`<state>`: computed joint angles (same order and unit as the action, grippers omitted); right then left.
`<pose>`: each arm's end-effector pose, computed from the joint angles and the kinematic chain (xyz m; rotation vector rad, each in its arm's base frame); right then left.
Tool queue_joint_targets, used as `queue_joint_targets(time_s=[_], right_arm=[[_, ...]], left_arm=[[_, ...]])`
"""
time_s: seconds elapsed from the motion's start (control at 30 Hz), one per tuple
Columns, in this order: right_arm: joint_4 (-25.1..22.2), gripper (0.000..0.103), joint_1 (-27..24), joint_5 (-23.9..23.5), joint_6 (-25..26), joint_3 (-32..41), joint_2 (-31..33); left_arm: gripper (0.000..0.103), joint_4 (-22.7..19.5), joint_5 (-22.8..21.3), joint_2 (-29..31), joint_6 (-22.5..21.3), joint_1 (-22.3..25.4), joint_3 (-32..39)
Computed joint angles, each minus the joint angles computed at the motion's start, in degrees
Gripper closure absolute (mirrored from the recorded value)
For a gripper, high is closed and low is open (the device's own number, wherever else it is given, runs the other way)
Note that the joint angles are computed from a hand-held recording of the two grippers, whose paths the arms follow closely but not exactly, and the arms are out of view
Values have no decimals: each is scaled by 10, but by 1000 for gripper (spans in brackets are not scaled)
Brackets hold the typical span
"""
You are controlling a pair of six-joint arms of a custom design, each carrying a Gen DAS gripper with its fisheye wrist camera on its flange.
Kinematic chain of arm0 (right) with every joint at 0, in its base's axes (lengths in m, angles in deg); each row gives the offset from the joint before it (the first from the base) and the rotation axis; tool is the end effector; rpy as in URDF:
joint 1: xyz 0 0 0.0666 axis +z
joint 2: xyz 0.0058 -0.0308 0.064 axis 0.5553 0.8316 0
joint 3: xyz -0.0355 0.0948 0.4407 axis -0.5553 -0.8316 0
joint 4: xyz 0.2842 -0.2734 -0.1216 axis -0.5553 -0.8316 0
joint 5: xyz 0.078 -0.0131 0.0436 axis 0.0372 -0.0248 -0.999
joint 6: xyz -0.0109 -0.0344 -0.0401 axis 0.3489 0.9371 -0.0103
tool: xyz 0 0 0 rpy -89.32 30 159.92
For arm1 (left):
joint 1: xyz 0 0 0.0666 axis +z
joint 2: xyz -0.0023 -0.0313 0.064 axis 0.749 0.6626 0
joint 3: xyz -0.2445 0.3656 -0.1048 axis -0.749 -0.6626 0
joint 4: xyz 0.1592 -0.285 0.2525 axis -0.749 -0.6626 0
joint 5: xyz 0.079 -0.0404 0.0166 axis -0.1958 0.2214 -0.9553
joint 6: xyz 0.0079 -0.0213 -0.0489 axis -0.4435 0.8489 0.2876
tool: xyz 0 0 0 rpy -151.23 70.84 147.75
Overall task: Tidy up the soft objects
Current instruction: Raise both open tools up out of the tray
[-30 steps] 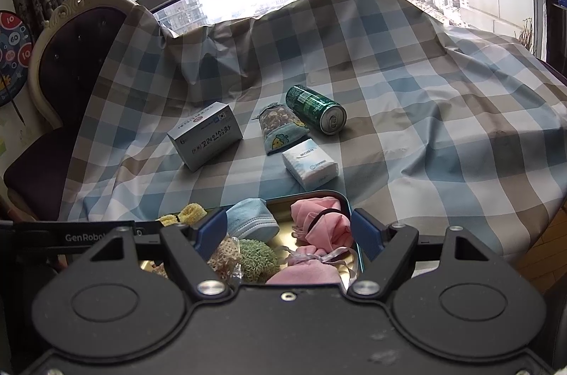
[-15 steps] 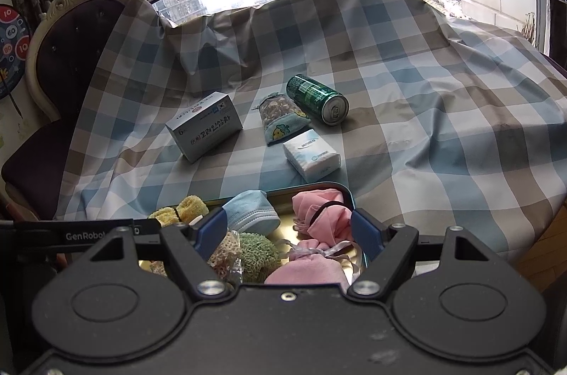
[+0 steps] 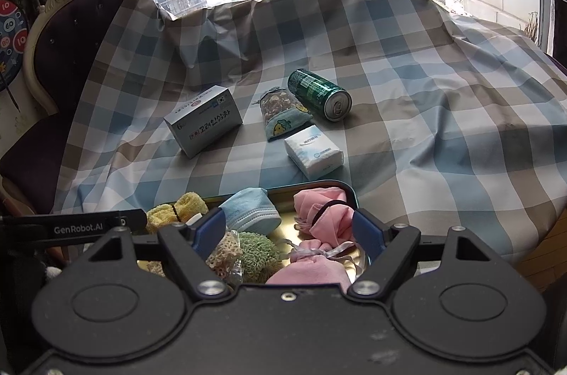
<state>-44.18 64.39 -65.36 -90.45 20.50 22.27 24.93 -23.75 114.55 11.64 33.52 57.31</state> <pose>0.4994 0.2875 0.3611 0.0445 2.3271 0.2895 0.5457 -0.1399 0.3559 -0.1250 2.4127 -0.0339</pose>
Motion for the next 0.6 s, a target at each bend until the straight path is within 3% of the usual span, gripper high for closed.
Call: queue_joint_targets(time_s=[0.4,0.6], right_arm=[[-6,19,-6,6,30,55,40],[-8,10,-16,15,41,86,64]], left_arm=[[21,20,0,14,-16,15,18],[20,18,-5,32,-28,19,41]])
